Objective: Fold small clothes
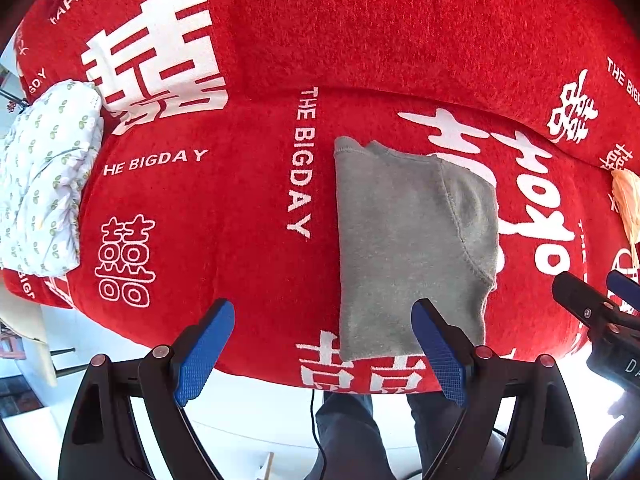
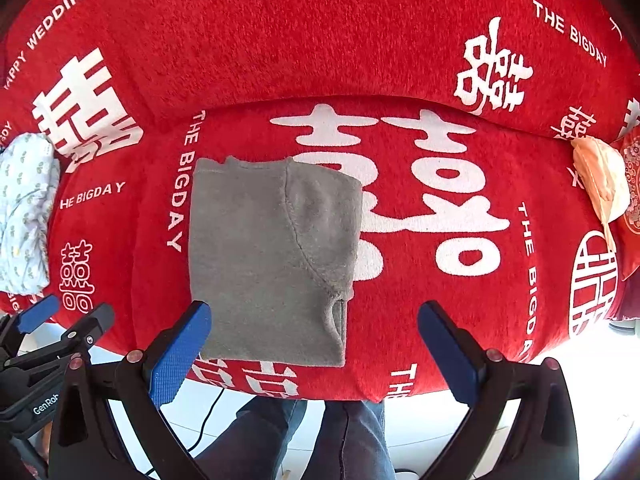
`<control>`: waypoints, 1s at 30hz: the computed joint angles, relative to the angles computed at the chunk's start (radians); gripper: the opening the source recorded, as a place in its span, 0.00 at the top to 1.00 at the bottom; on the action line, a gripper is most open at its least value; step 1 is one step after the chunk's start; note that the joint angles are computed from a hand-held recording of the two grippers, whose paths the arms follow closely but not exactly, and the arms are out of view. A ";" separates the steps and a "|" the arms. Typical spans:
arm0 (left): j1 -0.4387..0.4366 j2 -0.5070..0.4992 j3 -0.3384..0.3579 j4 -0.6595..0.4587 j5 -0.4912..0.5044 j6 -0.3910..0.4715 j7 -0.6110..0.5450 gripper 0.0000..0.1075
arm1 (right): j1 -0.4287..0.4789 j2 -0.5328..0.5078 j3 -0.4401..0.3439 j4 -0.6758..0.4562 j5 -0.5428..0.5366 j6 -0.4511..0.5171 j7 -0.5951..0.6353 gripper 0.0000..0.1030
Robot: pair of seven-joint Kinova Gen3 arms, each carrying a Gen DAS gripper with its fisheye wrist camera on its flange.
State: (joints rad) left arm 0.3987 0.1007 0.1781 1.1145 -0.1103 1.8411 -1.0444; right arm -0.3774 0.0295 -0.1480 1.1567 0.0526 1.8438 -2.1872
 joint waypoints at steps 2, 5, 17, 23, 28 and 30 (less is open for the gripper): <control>0.001 0.001 0.000 -0.001 -0.001 0.001 0.001 0.16 | 0.001 0.000 0.001 -0.002 -0.002 0.000 0.001 0.00; 0.002 0.001 0.000 -0.003 -0.003 0.004 0.000 0.16 | 0.000 0.003 0.001 -0.006 -0.002 0.003 0.004 0.00; 0.010 0.002 0.002 -0.008 -0.009 0.015 0.003 0.16 | -0.001 0.002 0.001 -0.007 -0.007 0.002 0.008 0.00; 0.016 0.000 0.005 -0.009 -0.017 0.016 0.015 0.16 | 0.002 -0.003 0.001 -0.002 -0.013 0.004 0.009 0.00; 0.018 -0.002 0.005 -0.008 -0.023 0.018 0.019 0.16 | 0.003 -0.006 0.001 -0.002 -0.014 0.004 0.010 0.00; 0.015 -0.005 0.004 -0.006 -0.018 0.018 0.018 0.16 | 0.004 -0.004 0.001 -0.002 -0.016 0.005 0.011 0.00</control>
State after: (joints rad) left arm 0.4137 0.0955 0.1821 1.1087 -0.1280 1.8595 -1.0267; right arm -0.3732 0.0251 -0.1473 1.1547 0.0370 1.8486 -2.1763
